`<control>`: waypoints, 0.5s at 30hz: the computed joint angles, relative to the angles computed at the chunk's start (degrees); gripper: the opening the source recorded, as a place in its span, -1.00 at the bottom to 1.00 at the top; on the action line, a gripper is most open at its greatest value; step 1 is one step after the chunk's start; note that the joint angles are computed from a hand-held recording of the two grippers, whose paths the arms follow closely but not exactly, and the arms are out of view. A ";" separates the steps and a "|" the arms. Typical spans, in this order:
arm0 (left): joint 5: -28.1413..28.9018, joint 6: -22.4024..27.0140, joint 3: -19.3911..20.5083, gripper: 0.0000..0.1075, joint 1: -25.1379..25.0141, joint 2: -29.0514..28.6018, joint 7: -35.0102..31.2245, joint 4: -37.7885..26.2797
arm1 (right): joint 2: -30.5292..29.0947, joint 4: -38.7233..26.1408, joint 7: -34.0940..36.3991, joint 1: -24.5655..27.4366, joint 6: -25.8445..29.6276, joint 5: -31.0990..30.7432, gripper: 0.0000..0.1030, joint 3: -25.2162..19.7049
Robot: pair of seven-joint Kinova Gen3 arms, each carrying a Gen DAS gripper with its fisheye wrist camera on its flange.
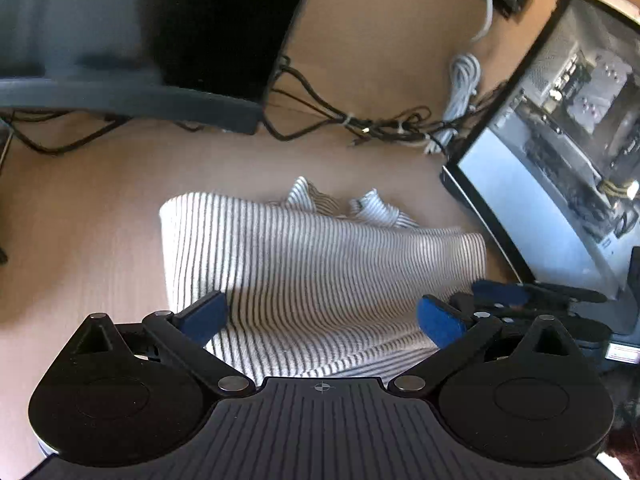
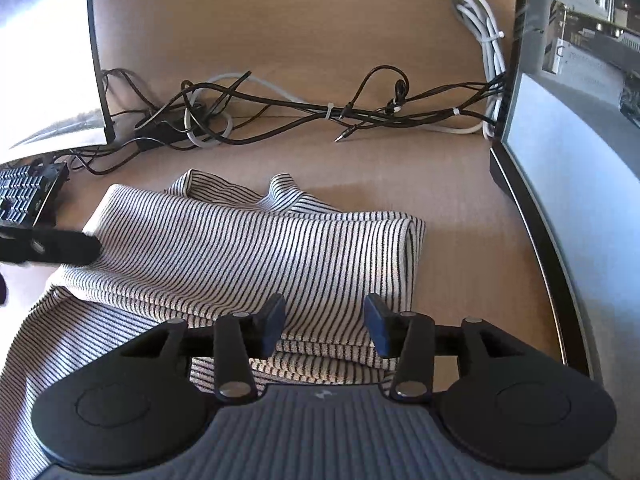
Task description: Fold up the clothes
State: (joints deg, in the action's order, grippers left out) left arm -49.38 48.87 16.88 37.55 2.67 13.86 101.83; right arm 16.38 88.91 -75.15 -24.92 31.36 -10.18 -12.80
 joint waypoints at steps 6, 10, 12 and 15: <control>-0.74 -4.10 -0.13 0.92 -1.61 -1.60 1.61 2.92 | -0.37 -2.07 -1.47 -0.73 1.34 0.62 -0.10 0.78; -2.80 -3.13 0.79 0.92 -1.56 -0.87 3.75 3.03 | -1.29 -0.62 1.13 0.30 -4.59 -1.12 -0.10 -1.06; -2.55 -1.69 0.91 0.92 -1.01 -0.03 2.23 1.95 | 0.13 -2.15 -0.03 -0.40 -3.53 -0.94 -0.10 -0.56; -1.61 0.19 0.65 0.92 0.00 0.91 -1.58 0.59 | 2.93 -4.46 -3.98 -1.80 0.82 0.23 -0.10 1.02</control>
